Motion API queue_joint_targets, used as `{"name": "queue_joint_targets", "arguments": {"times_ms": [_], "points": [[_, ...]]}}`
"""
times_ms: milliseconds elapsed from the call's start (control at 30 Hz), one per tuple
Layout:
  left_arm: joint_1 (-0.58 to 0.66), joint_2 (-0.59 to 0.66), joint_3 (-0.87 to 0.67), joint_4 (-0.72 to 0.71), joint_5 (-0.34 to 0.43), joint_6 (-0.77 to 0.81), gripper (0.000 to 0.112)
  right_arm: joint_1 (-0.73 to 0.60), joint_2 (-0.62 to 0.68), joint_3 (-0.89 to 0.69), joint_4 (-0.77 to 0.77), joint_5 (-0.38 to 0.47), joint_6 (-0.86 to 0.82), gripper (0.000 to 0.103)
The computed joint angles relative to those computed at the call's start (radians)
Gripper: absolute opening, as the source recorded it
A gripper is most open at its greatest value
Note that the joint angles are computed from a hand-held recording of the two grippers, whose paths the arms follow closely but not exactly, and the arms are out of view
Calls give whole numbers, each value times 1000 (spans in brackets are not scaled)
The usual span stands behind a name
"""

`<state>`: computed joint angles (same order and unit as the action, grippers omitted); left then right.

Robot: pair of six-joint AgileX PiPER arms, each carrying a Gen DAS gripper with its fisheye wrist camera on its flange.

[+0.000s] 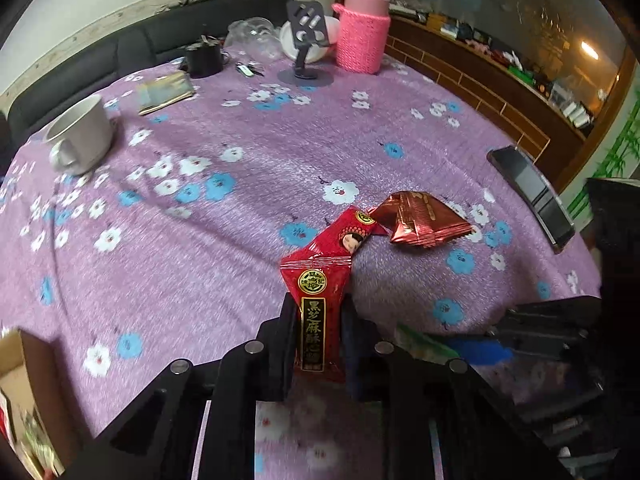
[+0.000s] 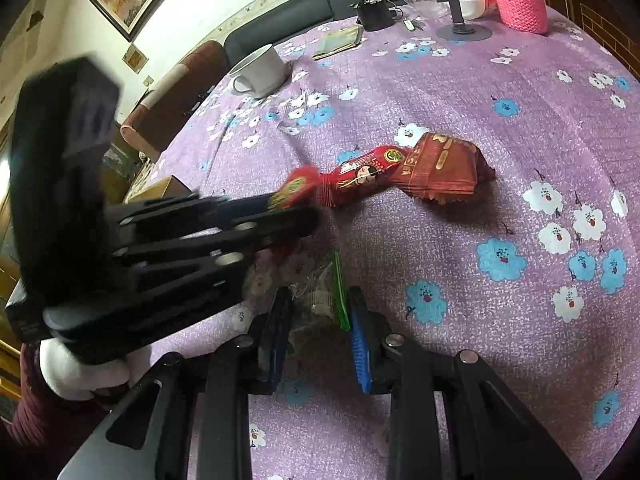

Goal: Organize snacks
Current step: 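Grasp red stick candy with left tool while right tool grasps clear green-striped packet, then carry red candy and clear packet over the box and release both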

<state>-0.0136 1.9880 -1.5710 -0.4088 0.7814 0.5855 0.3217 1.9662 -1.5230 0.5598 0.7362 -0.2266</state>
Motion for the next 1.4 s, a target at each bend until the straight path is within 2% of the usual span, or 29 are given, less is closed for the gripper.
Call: {"name": "queue_joint_targets", "arguments": {"times_ms": [267, 533, 667, 867, 1033, 1167, 1400], "points": [[105, -184, 191, -165, -15, 108, 19, -53, 11, 18, 245, 36, -177, 26], [211, -349, 379, -286, -22, 209, 20, -52, -14, 64, 361, 1, -296, 27], [313, -438, 479, -404, 7, 299, 20, -50, -20, 83, 411, -21, -350, 27], [528, -547, 580, -517, 107, 417, 20, -22, -22, 99, 394, -63, -354, 27], [748, -594, 623, -563, 186, 515, 20, 23, -27, 100, 283, -119, -271, 27], [898, -579, 629, -582, 239, 579, 20, 65, -39, 89, 195, -127, -191, 27], [1063, -535, 641, -607, 256, 669, 20, 174, -70, 37, 115, -91, -97, 27]]}}
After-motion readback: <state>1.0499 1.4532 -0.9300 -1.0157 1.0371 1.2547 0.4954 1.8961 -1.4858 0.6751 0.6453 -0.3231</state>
